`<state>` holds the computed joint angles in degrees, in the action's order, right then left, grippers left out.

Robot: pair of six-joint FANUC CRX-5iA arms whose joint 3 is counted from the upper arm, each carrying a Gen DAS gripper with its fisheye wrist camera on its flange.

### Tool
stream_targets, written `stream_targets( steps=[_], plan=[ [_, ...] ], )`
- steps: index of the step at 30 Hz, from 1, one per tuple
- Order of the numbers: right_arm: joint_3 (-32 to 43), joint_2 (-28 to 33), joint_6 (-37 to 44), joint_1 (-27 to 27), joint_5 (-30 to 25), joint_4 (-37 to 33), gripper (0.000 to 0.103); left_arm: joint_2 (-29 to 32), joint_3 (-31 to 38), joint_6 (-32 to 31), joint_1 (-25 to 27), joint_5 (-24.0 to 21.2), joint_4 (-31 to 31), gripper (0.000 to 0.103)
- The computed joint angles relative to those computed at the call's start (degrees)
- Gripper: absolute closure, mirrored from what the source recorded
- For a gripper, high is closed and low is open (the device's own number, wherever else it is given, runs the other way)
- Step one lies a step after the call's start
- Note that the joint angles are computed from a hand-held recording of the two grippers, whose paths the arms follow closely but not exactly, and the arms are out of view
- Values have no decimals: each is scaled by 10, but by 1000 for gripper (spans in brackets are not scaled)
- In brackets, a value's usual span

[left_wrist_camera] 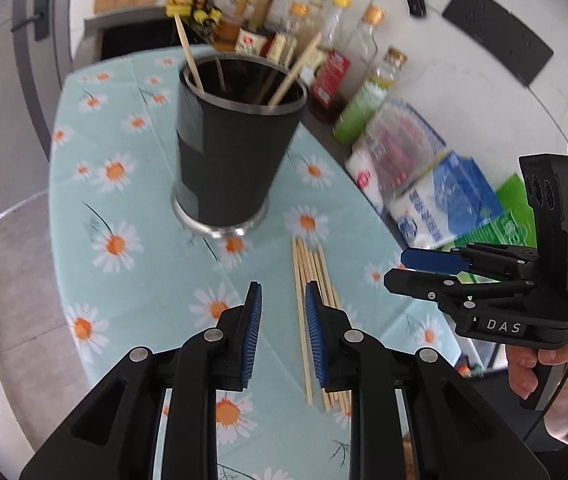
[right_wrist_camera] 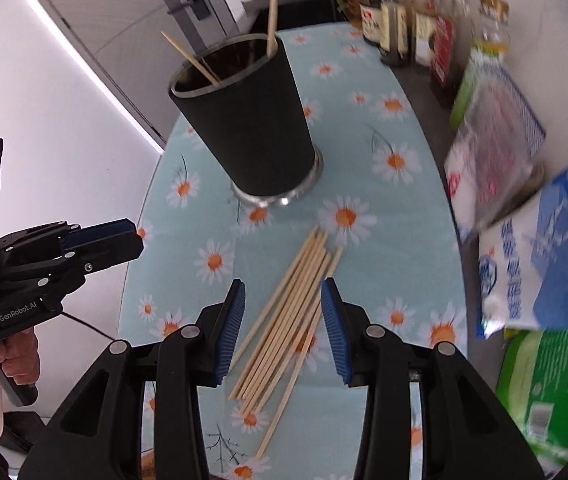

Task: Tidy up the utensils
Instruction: 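Move both open tools back down to the chopstick pile, then grasp another chopstick from the pile with the right tool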

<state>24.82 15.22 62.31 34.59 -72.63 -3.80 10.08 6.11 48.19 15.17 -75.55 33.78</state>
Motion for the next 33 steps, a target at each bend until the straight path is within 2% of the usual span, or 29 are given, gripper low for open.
stream_targets(
  steps=[7, 10, 18, 33],
  plan=[
    [15, 26, -59, -16, -85, -53, 63, 25, 4, 9, -13, -44, -43, 81],
    [13, 35, -81, -15, -111, -65, 71, 35, 7, 14, -17, -62, -58, 81],
    [-2, 47, -130, -15, -119, -78, 81, 50, 8, 4, -17, -78, -82, 81],
    [61, 113, -179, 16, -184, -24, 89, 59, 8, -20, -8, -91, -85, 81]
  ],
)
